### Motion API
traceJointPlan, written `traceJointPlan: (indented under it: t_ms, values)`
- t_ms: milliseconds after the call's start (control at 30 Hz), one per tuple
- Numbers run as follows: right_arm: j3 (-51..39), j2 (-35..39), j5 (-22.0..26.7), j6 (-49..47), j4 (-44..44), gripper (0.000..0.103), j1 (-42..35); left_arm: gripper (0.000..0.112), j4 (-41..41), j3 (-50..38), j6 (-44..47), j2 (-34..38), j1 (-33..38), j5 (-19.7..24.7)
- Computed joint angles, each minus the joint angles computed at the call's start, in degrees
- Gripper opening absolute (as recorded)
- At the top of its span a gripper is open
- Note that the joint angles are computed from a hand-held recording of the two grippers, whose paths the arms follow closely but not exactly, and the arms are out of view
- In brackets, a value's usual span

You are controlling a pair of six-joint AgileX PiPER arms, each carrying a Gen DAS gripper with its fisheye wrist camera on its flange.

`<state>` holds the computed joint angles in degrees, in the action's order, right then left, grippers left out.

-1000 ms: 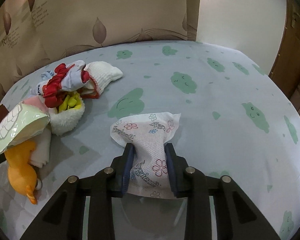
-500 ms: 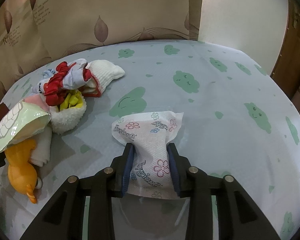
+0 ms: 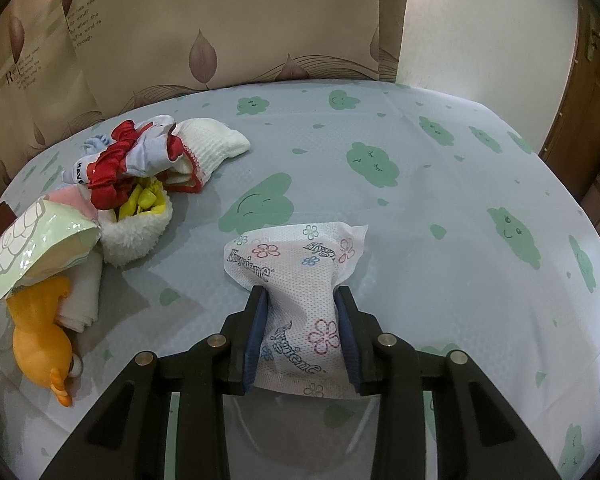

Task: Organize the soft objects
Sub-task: 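Grasp the white cotton ball with the left gripper, then carry the cotton ball into the tin and open the left gripper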

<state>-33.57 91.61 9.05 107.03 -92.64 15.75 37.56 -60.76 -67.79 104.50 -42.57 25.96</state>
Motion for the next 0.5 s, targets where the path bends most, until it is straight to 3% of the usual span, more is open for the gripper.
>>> traceJointPlan:
  t_ms: [300,500]
  values:
    - [0.05,-0.02,-0.01,0.30,-0.31,0.034,0.01,0.024,3.15,5.35,-3.53,-10.20,-0.50,6.80]
    - [0.08,0.01,-0.05,0.83,-0.84,0.034,-0.01,0.024,1.95,9.80,0.31,-19.48,4.39,11.17]
